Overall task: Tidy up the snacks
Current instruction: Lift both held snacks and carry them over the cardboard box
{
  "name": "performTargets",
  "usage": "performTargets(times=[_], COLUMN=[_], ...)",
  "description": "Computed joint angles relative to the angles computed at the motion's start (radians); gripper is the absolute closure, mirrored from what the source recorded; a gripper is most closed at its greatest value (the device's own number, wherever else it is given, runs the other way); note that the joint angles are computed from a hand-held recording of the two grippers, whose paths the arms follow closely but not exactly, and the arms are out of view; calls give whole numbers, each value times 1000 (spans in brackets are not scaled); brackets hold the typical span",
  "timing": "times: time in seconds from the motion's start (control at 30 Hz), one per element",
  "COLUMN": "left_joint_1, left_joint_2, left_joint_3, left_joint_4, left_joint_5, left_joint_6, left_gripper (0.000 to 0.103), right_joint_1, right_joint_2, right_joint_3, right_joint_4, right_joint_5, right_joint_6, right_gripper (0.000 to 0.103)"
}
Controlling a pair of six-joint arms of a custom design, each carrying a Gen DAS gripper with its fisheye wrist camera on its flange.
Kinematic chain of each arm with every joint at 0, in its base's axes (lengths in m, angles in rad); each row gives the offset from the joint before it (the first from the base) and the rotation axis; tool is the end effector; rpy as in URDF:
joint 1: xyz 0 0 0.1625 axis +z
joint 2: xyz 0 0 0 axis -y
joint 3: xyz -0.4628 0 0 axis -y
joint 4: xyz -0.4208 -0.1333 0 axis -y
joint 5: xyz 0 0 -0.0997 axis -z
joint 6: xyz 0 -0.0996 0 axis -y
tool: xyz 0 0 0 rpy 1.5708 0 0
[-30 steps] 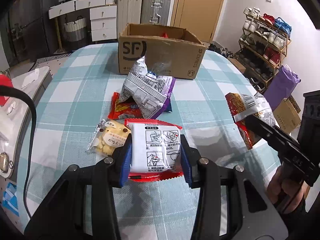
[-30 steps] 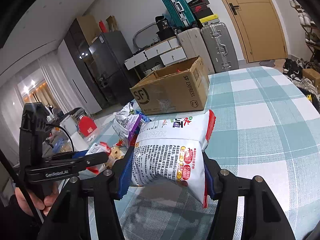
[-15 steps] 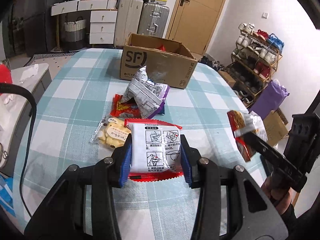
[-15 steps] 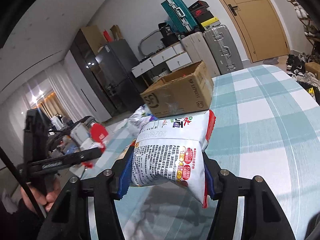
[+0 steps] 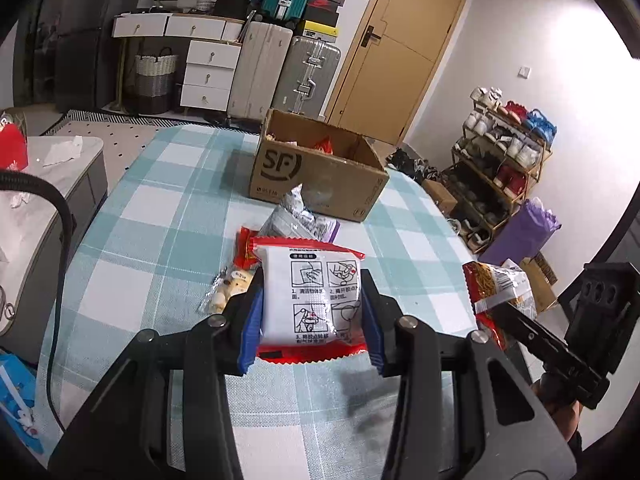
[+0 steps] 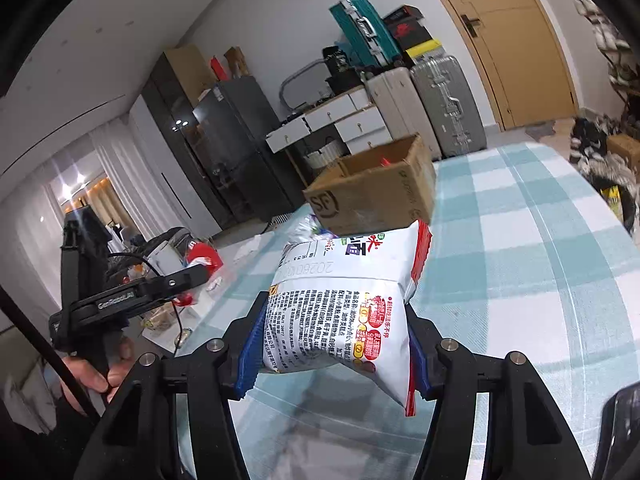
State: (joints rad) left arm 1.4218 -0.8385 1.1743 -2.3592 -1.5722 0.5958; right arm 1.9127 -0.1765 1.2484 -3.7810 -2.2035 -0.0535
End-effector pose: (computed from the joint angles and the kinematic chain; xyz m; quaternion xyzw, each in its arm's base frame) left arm 0.0070 -0.8504 0.3220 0.3547 0.9077 -0.2190 0.0490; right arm 0.3288 -0.7020 -0.0689 -0.0071 -0.8179 0.5445 0.1857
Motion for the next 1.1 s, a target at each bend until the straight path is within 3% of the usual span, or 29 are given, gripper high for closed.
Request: performTargets(times=[0.23, 0.4, 0.47, 0.6, 0.77, 0.93, 1.1], left_joint_1=[-18, -45, -57, -83, -117, -156, -199], left_joint_2=[7, 17, 22, 38, 90, 154, 256], left_joint_3=[-68, -124, -151, -217, -348, -482, -661], left_joint_4=[55, 80, 96, 119, 219, 287, 359], left_joint_5=[-42, -55, -52, -48, -36, -23, 0], left_joint_6=[27, 68, 88, 116, 114, 114, 96], left_gripper=[64, 63, 63, 63, 63, 63, 63], right_joint_1=[47, 65, 68, 49, 62, 49, 39], right_joint_2=[35, 43, 32, -40, -57, -93, -92], right_joint_3=[-141, -212, -221, -173, -244, -279, -378], right_joint_4=[123, 167, 174, 183, 261, 326, 402], right_joint_5=[-52, -49, -26, 136, 121, 199, 199], right_joint_6=[-108, -139, -142, -67, -122, -82, -91], right_gripper=[44, 44, 44, 44, 44, 44, 44])
